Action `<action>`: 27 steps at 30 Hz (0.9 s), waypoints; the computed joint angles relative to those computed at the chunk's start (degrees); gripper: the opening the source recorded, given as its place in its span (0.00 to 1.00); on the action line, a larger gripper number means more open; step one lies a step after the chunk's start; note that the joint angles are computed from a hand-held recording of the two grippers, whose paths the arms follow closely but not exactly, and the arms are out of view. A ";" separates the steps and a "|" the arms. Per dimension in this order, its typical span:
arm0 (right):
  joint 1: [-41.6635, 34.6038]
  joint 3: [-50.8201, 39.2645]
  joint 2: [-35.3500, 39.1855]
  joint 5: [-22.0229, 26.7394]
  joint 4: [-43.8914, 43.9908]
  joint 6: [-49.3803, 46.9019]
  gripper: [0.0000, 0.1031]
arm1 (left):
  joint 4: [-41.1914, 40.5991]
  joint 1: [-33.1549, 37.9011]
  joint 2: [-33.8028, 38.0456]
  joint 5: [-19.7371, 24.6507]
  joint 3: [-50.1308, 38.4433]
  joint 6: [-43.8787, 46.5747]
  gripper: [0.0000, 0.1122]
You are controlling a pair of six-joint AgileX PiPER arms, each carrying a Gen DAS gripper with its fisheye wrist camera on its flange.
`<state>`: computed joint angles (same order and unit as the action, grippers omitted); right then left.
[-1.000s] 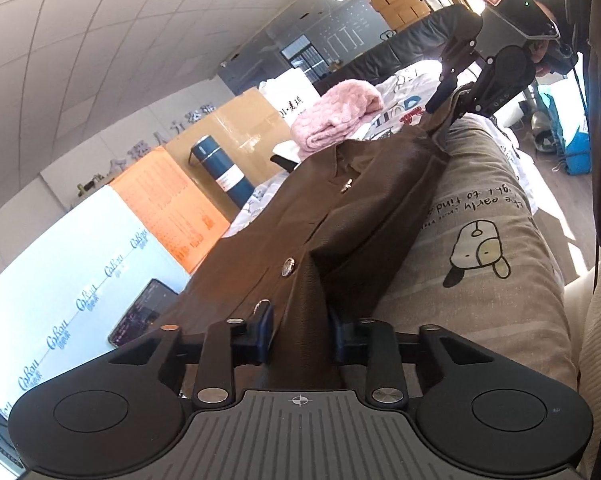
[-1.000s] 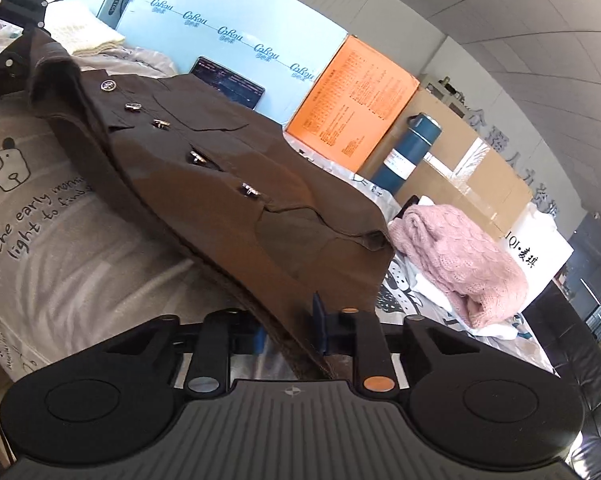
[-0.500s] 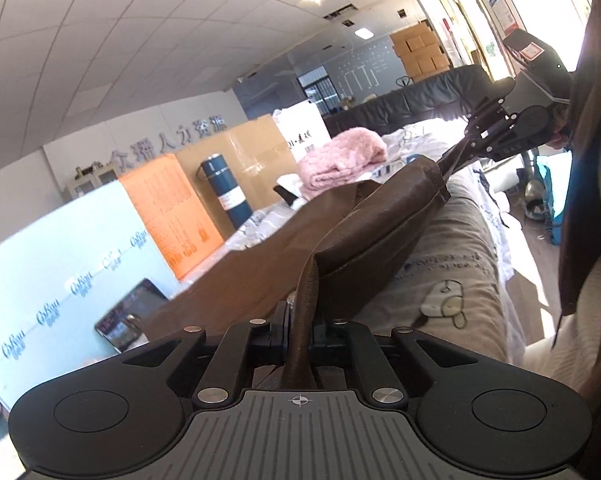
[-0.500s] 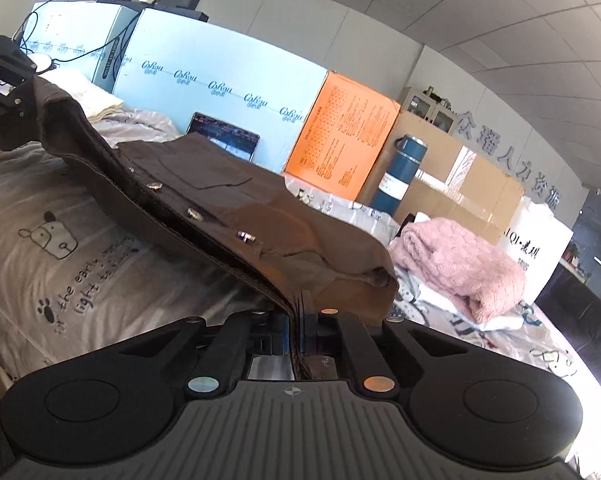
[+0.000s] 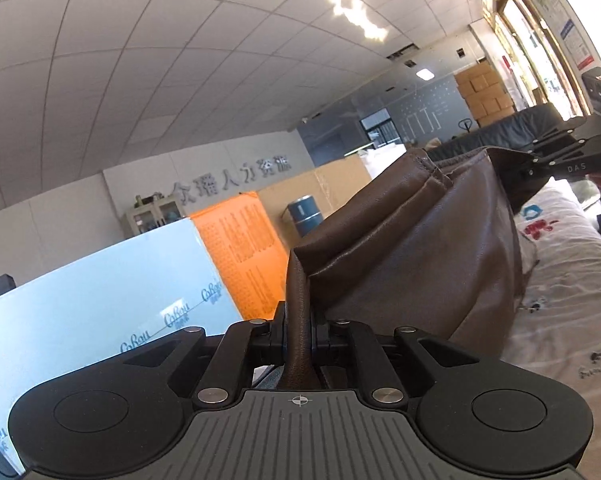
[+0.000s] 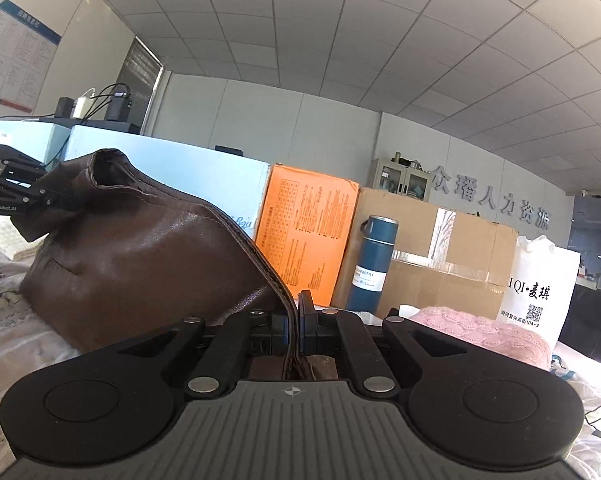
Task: Fold clothes
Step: 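Grasp the vest hem with the left gripper while the right gripper grasps the hem, then lift the hem with both grippers and fold it over toward the collar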
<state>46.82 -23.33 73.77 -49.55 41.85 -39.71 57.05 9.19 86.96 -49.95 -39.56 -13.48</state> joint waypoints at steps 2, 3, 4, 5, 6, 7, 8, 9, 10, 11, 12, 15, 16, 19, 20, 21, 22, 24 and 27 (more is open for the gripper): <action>-5.20 -3.26 3.90 2.70 -5.24 4.18 0.04 | -0.11 -2.11 3.89 3.73 -5.01 -1.90 0.09; -7.50 -5.03 5.78 4.36 -7.24 5.52 0.04 | 0.06 -3.13 5.84 5.83 -7.55 -2.44 0.09; -9.53 -6.87 7.64 5.95 -8.87 6.58 0.04 | 0.06 -4.02 7.59 7.60 -9.80 -2.81 0.09; -11.05 -8.66 9.33 7.35 -9.54 6.87 0.04 | 0.55 -4.78 9.45 9.18 -12.21 -3.61 0.09; -12.46 -10.52 11.03 8.76 -10.04 7.00 0.04 | 1.16 -5.39 11.11 10.54 -14.36 -4.79 0.09; -13.75 -12.45 12.72 10.20 -10.33 6.96 0.04 | 1.81 -5.94 12.64 11.81 -16.38 -6.13 0.09; -14.89 -14.38 14.32 11.64 -10.37 6.65 0.05 | 2.83 -6.43 14.06 13.08 -18.21 -7.69 0.09; -15.57 -15.92 15.48 12.96 -9.89 5.62 0.05 | 4.12 -6.89 15.44 14.34 -19.98 -9.47 0.10; -16.18 -17.48 16.60 14.28 -9.19 4.41 0.05 | 4.90 -7.19 16.63 15.42 -21.38 -10.52 0.12; -16.56 -18.91 17.52 15.60 -7.88 2.70 0.05 | 6.42 -7.11 17.89 16.19 -22.93 -12.45 0.13; -16.83 -19.73 18.17 16.38 -6.63 1.46 0.06 | 7.91 -6.87 18.69 16.61 -23.91 -14.98 0.16; -17.52 -21.41 19.62 17.72 -3.19 -0.93 0.18 | 7.18 -5.83 20.30 17.21 -25.30 -20.34 0.40; -17.47 -21.24 19.60 17.19 -2.30 -0.20 0.25 | 6.91 -4.98 20.81 16.40 -25.52 -22.15 0.45; -20.19 -22.54 18.46 21.53 -6.34 6.56 0.36 | 9.34 -1.60 22.21 12.40 -26.26 -29.88 0.63; -21.00 -23.08 17.89 23.18 -7.10 8.53 0.41 | 11.10 -0.80 23.13 12.00 -27.92 -34.47 0.70; -21.64 -23.83 17.52 24.49 -6.73 9.60 0.44 | 13.09 -0.17 24.29 12.04 -30.24 -39.88 0.76; -21.92 -24.20 17.18 24.40 -5.26 10.16 0.48 | 15.39 0.60 24.87 11.82 -31.76 -45.24 0.77; -22.40 -24.93 16.47 24.16 -2.15 11.12 0.52 | 19.54 2.18 25.32 10.95 -33.22 -54.09 0.77; -21.81 -22.71 14.41 21.36 -0.55 14.74 0.68 | 22.87 3.98 26.29 8.60 -35.11 -62.39 0.77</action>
